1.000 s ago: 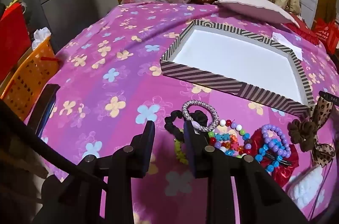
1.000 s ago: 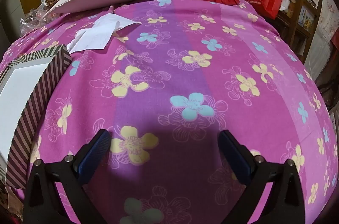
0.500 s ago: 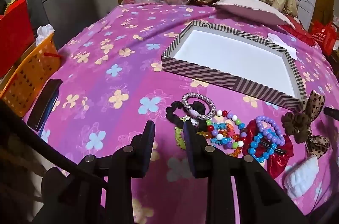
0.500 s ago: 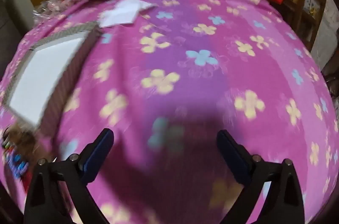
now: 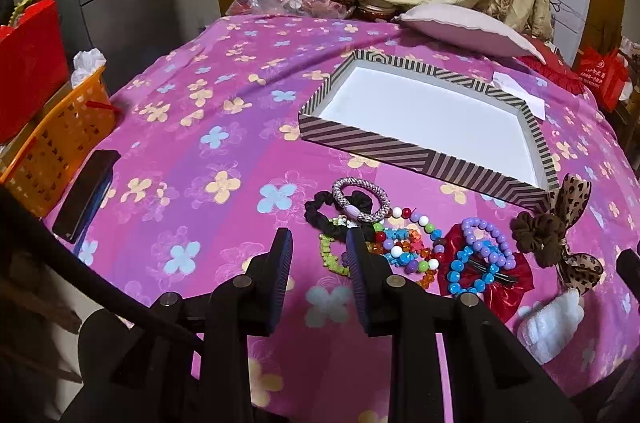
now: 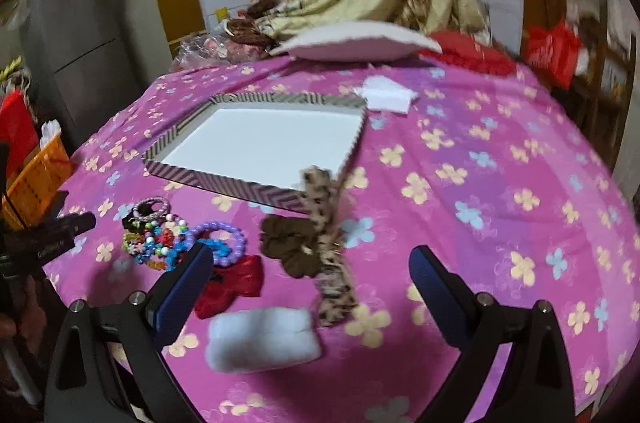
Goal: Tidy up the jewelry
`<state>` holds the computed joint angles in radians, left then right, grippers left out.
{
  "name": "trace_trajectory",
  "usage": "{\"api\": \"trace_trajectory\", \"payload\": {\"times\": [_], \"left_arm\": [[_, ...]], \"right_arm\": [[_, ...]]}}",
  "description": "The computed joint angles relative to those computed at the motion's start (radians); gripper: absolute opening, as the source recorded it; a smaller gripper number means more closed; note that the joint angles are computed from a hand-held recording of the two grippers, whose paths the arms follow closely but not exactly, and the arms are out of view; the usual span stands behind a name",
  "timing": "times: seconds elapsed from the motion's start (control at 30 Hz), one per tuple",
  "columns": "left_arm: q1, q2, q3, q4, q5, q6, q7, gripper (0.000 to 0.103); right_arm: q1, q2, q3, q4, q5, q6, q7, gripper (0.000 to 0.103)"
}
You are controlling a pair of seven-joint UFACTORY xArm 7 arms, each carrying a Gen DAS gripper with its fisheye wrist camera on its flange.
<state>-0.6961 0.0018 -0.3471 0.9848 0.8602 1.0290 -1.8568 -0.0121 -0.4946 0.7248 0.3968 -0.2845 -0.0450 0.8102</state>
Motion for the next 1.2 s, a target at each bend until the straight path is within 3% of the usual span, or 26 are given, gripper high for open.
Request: {"api": "trace_trajectory", "payload": {"times": [0.07,0.27,0.57,0.67,0.83,1.07,1.2], "left_arm": [[-0.003,-0.002,-0.003,0.001,0.001,0.008,-0.002,0.04],[-0.005,-0.014,-0.01,-0.009,0.009,0.014,-0.02,0.04],[-0.011,-0.018,-0.013,-0.013,0.007,0.025,-0.032,0.04],[-0.01,-0.015,-0.015,-0.009,0.006,0.027,-0.029,0.04],[-0.008,-0.018,-0.016,-0.014,0.001,0.022,-0.028,0.04],[-0.011,-0.019,-0.019,-0.014,0.007,0.026,-0.035,0.04],[-0.016,-0.024,-0.023,-0.013,0.01,0.041,-0.039,0.04]], "right_arm": [[0.027,0.02,0.008,0.016,0.064,0.011,-0.029,0.1],[0.009,0.048,0.052,0.09,-0.034,0.101,0.075,0.1],[0.087,0.103,-0.015,0.129,-0.13,0.153,0.134,0.1],[0.028,0.087,0.037,0.139,-0.198,0.135,0.206,0.1],[0.004,0.074,0.06,0.151,-0.25,0.153,0.256,0.1],[0.038,0.091,0.036,0.158,-0.278,0.168,0.278,0.1],[0.112,0.129,-0.032,0.163,-0.27,0.182,0.267,0.1]]}}
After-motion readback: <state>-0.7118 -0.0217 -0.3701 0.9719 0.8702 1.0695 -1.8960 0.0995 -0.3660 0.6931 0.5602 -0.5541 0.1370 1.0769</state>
